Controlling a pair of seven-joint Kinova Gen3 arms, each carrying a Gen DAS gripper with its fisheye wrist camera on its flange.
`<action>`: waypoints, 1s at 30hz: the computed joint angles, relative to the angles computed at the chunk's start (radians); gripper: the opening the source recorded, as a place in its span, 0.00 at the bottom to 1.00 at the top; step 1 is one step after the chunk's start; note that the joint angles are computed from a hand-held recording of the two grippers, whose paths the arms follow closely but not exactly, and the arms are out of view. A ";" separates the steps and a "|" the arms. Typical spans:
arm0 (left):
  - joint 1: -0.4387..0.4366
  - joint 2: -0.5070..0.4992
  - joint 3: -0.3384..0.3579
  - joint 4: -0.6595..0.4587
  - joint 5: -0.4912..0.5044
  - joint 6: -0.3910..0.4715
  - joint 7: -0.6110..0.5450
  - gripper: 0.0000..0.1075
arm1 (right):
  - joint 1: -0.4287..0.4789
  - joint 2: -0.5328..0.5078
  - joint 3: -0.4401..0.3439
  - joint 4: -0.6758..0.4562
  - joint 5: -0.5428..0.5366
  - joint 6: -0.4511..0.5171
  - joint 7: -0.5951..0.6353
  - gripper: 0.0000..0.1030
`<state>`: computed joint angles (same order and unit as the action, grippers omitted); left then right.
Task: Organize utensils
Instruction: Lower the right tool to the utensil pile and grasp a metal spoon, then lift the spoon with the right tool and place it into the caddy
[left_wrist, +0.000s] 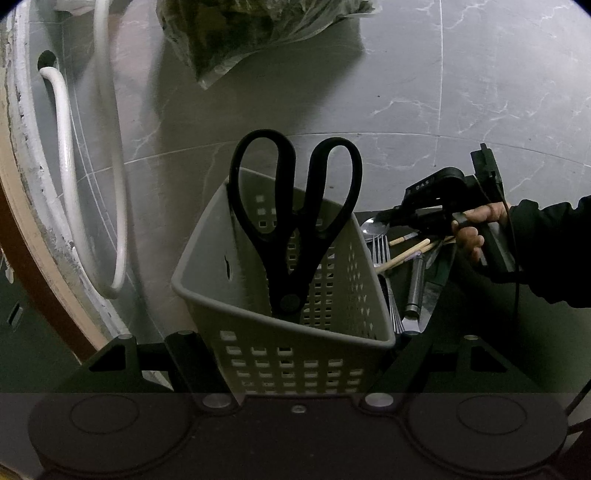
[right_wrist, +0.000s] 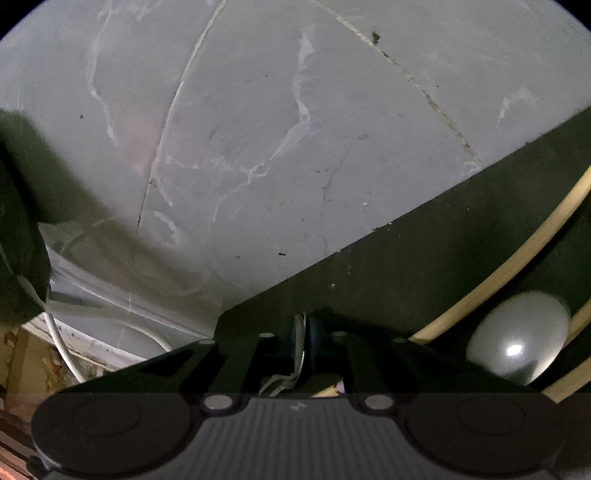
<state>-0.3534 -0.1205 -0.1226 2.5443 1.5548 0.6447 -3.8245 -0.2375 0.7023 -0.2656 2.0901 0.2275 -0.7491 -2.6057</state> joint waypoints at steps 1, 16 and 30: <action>0.000 0.000 -0.001 0.000 -0.001 0.001 0.000 0.72 | 0.003 0.005 -0.003 0.003 -0.001 -0.015 -0.005 0.10; 0.001 0.003 0.004 0.003 0.013 -0.002 -0.010 0.72 | -0.061 -0.033 0.046 0.063 -0.115 -0.050 0.064 0.02; -0.002 0.019 -0.005 -0.002 0.015 0.016 -0.030 0.72 | -0.171 -0.152 0.110 0.103 -0.318 0.032 0.227 0.02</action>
<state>-0.3558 -0.1020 -0.1277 2.5419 1.5698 0.6609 -3.8550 -0.4080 0.5506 -0.1557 2.1931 -0.0909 -0.7172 -2.3791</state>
